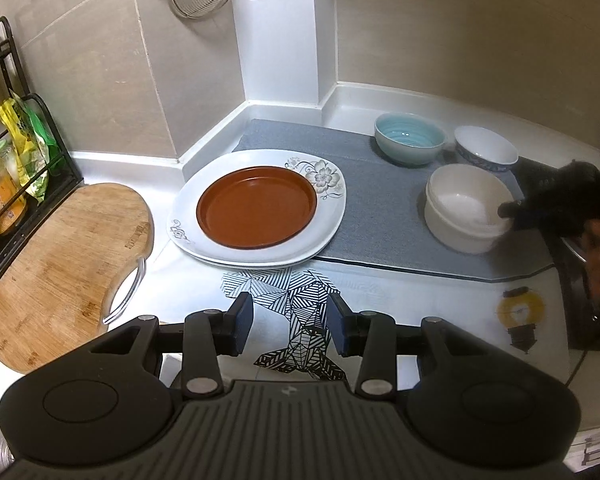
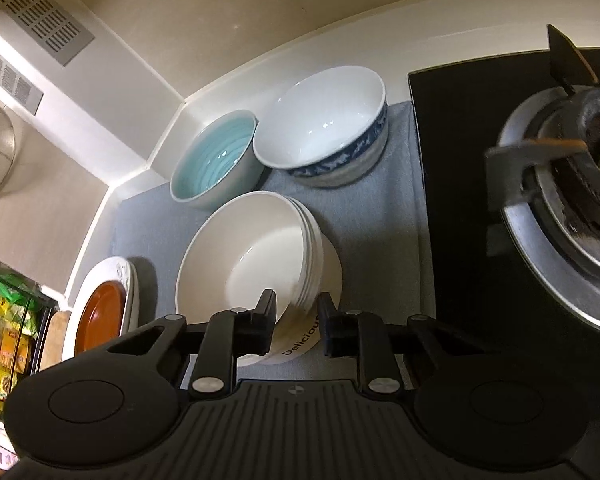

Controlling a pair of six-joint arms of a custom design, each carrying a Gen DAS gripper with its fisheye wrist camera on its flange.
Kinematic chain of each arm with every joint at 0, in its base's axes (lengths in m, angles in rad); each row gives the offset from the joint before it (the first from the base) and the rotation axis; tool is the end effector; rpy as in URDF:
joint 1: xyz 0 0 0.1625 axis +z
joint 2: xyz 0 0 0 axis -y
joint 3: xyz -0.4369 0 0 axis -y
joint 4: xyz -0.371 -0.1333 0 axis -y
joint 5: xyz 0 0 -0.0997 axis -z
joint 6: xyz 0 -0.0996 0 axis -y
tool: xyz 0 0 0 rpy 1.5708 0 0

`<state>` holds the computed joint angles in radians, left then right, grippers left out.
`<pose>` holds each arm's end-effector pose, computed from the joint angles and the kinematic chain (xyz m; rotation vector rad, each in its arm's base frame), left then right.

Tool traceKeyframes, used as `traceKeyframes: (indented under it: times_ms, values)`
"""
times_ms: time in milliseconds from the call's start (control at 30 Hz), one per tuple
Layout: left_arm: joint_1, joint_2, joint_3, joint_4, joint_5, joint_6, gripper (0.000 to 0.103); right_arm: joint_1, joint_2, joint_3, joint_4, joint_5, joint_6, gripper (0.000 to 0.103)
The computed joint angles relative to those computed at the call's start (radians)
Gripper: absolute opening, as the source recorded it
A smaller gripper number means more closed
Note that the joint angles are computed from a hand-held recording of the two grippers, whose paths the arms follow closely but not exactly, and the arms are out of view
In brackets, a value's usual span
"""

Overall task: Organize plates and bowls
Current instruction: 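Move right gripper to the cream bowl stack and grasp its rim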

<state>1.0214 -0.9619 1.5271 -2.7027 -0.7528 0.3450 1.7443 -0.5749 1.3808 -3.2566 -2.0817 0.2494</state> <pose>-0.1814 -0.6908 0.3183 0.7258 2.1782 -0.7605 0.2135 -0.7281 0.1539 -0.4073 -2.5198 1.3048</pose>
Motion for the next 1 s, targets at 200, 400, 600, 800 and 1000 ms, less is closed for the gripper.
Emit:
traceKeyframes:
  times_ms: [200, 400, 600, 800, 1000]
  values:
    - [0.001, 0.001, 0.008, -0.001, -0.026, 0.003, 0.045, 0.023, -0.031, 0.097, -0.011, -0.003, 0.026, 0.023]
    - [0.005, 0.002, 0.014, 0.009, -0.056, 0.008, 0.045, 0.052, -0.037, 0.154, -0.029, -0.016, -0.004, 0.023]
    - [0.021, 0.005, 0.0, 0.019, -0.086, 0.016, 0.045, 0.074, -0.021, 0.15, -0.037, -0.045, -0.038, 0.023]
    - [0.053, 0.043, -0.072, 0.027, -0.166, 0.064, 0.045, 0.092, -0.006, 0.125, -0.01, -0.103, -0.017, 0.028]
    - [0.079, 0.082, -0.165, 0.051, -0.253, 0.119, 0.046, 0.112, 0.005, 0.104, 0.042, -0.163, 0.05, 0.028]
